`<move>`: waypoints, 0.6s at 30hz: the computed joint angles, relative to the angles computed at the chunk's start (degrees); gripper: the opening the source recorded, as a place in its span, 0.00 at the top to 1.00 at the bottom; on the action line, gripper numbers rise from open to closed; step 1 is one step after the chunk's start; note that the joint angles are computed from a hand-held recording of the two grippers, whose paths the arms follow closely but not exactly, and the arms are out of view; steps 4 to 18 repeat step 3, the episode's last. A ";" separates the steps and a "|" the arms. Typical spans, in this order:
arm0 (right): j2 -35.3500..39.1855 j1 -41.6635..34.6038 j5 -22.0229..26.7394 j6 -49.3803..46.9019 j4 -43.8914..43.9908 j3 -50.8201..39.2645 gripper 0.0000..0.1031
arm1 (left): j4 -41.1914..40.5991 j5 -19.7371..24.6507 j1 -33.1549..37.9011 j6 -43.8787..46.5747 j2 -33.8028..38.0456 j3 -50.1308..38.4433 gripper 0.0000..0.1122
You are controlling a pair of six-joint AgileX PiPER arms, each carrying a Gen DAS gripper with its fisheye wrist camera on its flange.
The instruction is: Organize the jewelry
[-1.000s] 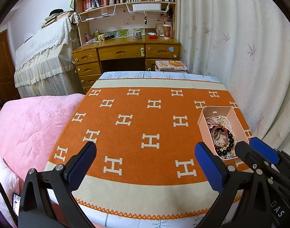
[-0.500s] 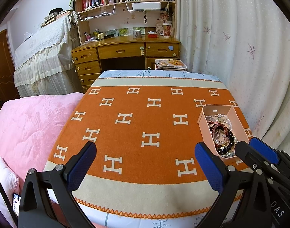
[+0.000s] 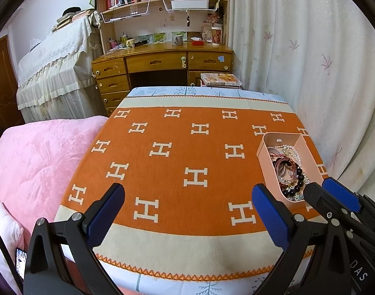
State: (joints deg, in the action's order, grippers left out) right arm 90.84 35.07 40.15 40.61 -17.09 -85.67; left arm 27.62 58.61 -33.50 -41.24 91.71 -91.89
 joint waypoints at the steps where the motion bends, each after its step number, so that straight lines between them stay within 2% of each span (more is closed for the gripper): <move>1: -0.08 0.17 -0.14 0.31 -0.28 0.38 0.58 | -0.52 0.19 0.47 0.70 0.28 -0.70 0.09; 18: -0.14 0.38 -0.05 0.65 -0.67 0.50 0.58 | -0.87 0.01 0.76 0.86 -0.10 -0.20 0.09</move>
